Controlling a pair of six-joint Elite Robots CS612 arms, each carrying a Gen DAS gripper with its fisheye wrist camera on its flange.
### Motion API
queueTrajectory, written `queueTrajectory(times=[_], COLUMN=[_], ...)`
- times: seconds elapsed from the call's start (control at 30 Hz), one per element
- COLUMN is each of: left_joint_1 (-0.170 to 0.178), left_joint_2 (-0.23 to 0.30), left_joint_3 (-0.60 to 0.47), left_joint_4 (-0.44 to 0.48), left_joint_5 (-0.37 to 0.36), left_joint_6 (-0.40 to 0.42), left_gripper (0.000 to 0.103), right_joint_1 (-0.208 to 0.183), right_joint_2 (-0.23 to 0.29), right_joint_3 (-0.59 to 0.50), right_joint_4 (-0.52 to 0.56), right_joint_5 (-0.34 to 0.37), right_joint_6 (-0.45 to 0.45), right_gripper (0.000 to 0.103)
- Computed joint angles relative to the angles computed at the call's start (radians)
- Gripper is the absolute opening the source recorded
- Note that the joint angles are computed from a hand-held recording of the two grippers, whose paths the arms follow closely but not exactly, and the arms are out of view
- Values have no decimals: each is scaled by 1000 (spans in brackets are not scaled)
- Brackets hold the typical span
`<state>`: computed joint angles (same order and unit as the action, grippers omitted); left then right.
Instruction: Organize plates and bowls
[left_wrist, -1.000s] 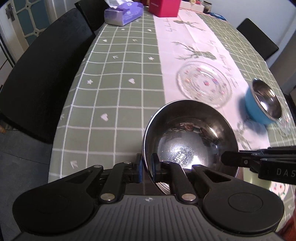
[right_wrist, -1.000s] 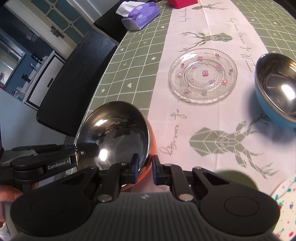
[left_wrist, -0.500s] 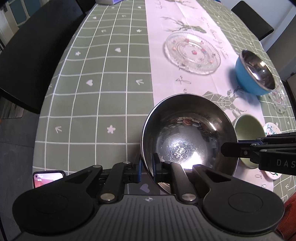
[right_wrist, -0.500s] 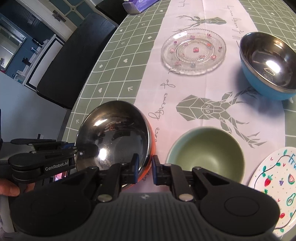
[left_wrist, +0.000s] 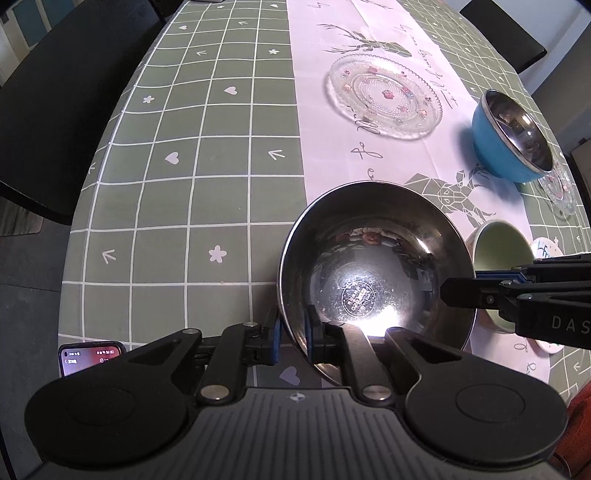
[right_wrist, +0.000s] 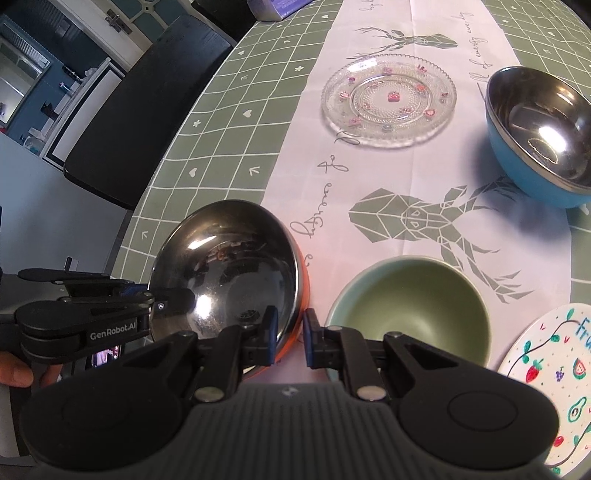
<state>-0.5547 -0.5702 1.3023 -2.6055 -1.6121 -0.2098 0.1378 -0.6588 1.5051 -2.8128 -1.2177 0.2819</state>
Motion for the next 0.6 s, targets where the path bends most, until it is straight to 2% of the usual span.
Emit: queueTrajectory(times=[0.17,0.27,0.6], left_joint_1=[-5,-9,-25], left_joint_2=[-4,-6,-27], left_joint_3=[7,10,38], left_joint_4=[-30,-46,-169], left_joint_5=[21,40,111], left_joint_6=[16,31,102], left_gripper=[32,36,39], right_joint_1=[5,6,-1], right_joint_2=[-3,-7,-31], right_joint_3=[2,8,34], right_joint_4=[-16,-36,-121], right_joint_5=[-8,-13,-27], right_joint_6=[-15,-19,-38], right_gripper=[24,32,38])
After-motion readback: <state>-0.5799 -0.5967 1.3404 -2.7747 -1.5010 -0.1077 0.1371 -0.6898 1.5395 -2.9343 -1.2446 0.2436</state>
